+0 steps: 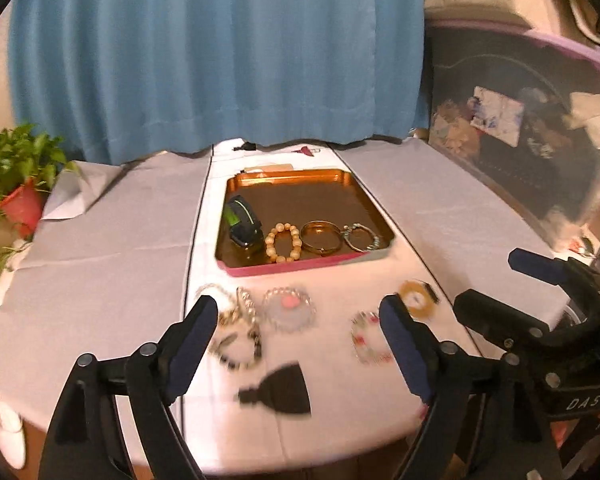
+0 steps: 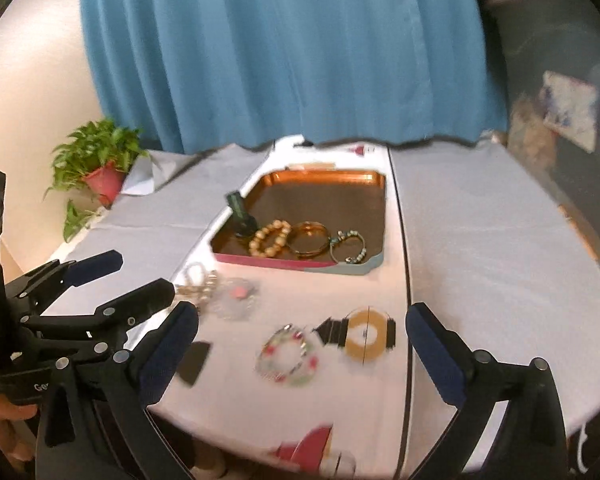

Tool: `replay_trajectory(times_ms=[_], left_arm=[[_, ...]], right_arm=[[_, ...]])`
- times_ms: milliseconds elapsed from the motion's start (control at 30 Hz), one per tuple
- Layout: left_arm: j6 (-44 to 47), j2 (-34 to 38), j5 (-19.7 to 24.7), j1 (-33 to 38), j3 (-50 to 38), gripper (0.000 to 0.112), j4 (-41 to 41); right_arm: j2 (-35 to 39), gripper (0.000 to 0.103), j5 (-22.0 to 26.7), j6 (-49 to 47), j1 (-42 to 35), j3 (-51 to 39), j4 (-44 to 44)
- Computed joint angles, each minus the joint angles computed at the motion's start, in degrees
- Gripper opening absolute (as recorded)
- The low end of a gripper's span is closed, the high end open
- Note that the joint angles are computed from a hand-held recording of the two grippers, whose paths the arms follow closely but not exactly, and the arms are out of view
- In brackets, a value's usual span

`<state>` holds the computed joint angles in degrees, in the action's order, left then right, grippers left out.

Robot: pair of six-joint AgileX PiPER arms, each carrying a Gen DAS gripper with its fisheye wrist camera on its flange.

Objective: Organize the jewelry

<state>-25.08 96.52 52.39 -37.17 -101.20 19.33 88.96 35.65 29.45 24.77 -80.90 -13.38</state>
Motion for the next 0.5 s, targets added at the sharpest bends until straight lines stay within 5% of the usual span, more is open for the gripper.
replay_trajectory(times_ms=[367,500], left_arm=[[-11.22,-15.16,7.39,-9.92,4.74,0.095,10.89],[-14.21,-16.86,8.99,-11.22,4.94,0.102,12.59]], right_arm=[[-15.05,0.103,14.34,23.24,21.81,1.21,-29.58],[-15.59,0.103,19.46,23.65,24.46,-2.1,-29.05]])
